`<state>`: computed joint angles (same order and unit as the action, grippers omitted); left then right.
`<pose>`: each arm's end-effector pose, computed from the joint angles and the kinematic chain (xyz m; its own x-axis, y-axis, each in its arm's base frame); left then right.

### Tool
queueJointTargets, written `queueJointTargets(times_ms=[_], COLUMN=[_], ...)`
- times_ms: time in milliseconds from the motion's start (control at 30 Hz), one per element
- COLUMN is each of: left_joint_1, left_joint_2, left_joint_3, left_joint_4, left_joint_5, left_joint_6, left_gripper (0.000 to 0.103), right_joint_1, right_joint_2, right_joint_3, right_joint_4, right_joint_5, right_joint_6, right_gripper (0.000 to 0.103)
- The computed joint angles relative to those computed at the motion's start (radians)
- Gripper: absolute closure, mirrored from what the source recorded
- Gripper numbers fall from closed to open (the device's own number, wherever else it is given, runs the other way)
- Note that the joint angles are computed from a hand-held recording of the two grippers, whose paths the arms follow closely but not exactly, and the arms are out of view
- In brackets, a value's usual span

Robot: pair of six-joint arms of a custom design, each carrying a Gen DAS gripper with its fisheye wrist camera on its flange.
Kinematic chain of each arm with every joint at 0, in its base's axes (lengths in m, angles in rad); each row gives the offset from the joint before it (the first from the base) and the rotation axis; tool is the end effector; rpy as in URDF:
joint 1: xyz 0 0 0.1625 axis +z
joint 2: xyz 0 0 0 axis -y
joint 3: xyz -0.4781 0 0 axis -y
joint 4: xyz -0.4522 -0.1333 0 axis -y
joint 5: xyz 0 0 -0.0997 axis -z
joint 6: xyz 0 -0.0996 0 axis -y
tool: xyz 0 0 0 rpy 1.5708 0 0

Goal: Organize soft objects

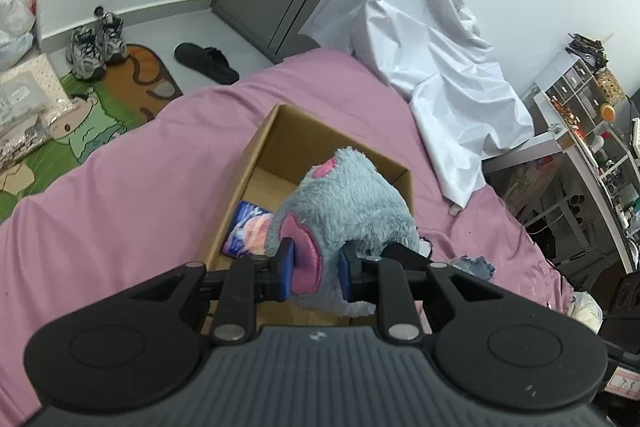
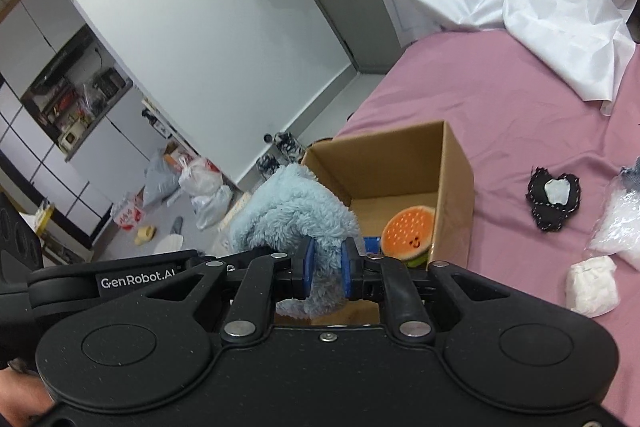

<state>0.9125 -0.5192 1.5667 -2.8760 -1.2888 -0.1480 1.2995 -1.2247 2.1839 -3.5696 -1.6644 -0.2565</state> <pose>-0.3387 -0.7012 -0.0591 -0.8816 0.4129 -0.2286 0.4667 0.8349 -0.2918 -0.0300 -0.5707 0.2777 -0.9414 0.2094 0.2645 -0.1066 0.5594 -0.8220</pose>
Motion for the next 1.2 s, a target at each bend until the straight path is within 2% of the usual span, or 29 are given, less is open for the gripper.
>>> queueJointTargets(times_ms=[233, 300, 367, 433, 533, 600, 700, 767, 833, 933, 1033, 1200], left_joint_1=[0.016, 0.017, 0.012, 0.005, -0.016, -0.031, -0.048, -0.061, -0.077, -0.098, -0.116, -0.149], left_joint_2=[0.008, 0.01, 0.012, 0.012, 0.007, 0.006, -0.002, -0.005, -0.003, -0.004, -0.005, -0.005], left_joint_3=[-0.016, -0.021, -0.025, -0.028, -0.014, -0.013, -0.001, 0.014, 0.021, 0.038, 0.047, 0.068], left_joint_4=[0.056, 0.073, 0.092, 0.113, 0.089, 0.092, 0.069, 0.028, 0.001, -0.05, -0.08, -0.139], left_joint_5=[0.039, 0.053, 0.081, 0.119, 0.166, 0.198, 0.23, 0.254, 0.286, 0.309, 0.298, 0.281], left_joint_6=[-0.024, -0.029, -0.038, -0.051, -0.029, -0.026, -0.035, -0.028, -0.025, -0.01, 0.008, 0.046], left_gripper=[0.082, 0.082, 0.081, 0.081, 0.076, 0.069, 0.052, 0.039, 0.03, 0.027, 0.025, 0.018], right_joint_1=[0.015, 0.014, 0.016, 0.016, -0.001, -0.009, -0.011, -0.011, -0.015, -0.029, -0.041, -0.046], right_joint_2=[0.019, 0.018, 0.016, 0.014, -0.002, -0.01, -0.017, -0.025, -0.037, -0.056, -0.073, -0.11], right_joint_3=[-0.009, -0.006, -0.003, 0.007, 0.03, 0.041, 0.052, 0.062, 0.076, 0.099, 0.116, 0.144], right_joint_4=[0.002, 0.004, -0.004, -0.041, -0.073, -0.095, -0.129, -0.155, -0.181, -0.213, -0.236, -0.237], right_joint_5=[-0.045, -0.054, -0.077, -0.097, -0.065, -0.053, -0.054, -0.053, -0.041, -0.01, 0.009, 0.0], right_joint_6=[-0.014, -0.017, -0.013, -0.006, 0.011, 0.025, 0.007, -0.006, -0.019, -0.041, -0.061, -0.113], right_gripper=[0.084, 0.08, 0.064, 0.054, 0.042, 0.037, 0.028, 0.016, 0.011, 0.006, 0.001, 0.0])
